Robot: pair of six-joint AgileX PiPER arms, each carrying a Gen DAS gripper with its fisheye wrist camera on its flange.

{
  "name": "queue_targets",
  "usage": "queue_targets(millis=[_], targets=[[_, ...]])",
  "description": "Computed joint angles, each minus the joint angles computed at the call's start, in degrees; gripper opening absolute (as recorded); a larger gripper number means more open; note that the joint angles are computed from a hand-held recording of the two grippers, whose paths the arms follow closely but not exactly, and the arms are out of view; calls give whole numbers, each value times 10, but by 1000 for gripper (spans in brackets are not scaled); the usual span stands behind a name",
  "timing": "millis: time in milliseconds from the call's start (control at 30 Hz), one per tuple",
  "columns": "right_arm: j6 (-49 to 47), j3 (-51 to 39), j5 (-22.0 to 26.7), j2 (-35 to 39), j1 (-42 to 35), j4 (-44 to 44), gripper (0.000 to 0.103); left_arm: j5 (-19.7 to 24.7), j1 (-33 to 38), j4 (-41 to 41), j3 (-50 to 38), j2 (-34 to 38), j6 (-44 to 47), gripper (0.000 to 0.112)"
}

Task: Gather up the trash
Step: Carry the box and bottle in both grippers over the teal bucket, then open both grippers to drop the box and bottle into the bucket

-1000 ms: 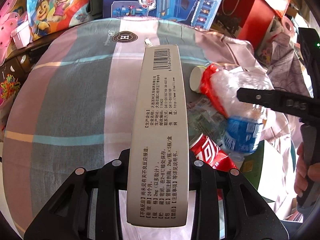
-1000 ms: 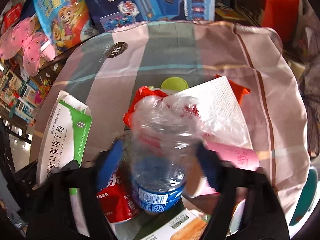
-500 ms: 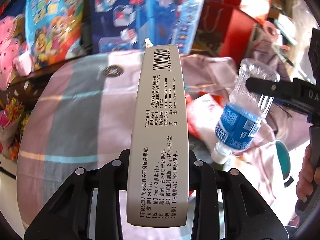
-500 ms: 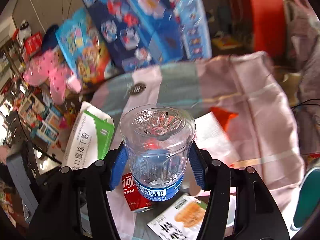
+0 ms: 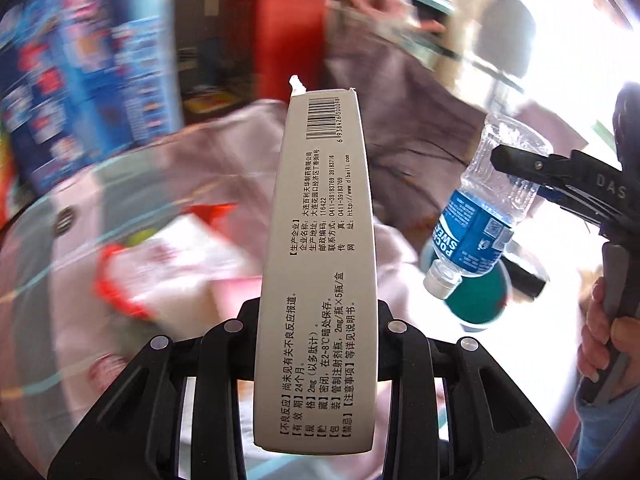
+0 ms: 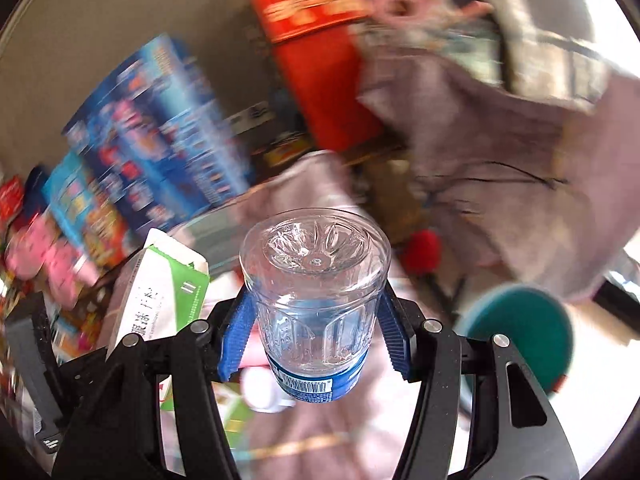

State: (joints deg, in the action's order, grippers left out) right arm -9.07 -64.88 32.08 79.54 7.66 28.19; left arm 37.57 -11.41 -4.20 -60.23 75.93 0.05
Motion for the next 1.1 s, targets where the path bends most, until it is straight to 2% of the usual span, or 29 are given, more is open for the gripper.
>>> queue_targets(millis=[133, 267, 367, 567, 767, 933, 1100], targets=[[-124, 55, 5, 0, -137, 96, 55, -12, -129, 57, -80, 124, -82, 33], [-216, 74, 9, 45, -238, 149, 55, -7, -183, 61, -163, 230, -98, 33], [-232, 63, 10, 100, -276, 152, 55, 11, -209, 59, -240, 320, -100, 33], [-222, 14, 32, 215, -304, 125, 55, 55, -225, 23, -372, 453, -59, 33], [-181, -33, 82, 298, -302, 92, 57, 141, -236, -1, -547, 583, -33, 33], [-176, -42, 97, 320, -310, 91, 59, 168, -231, -10, -599, 627, -25, 33], [-182, -31, 91, 305, -322, 98, 64, 173, -232, -9, -603, 633, -31, 33]])
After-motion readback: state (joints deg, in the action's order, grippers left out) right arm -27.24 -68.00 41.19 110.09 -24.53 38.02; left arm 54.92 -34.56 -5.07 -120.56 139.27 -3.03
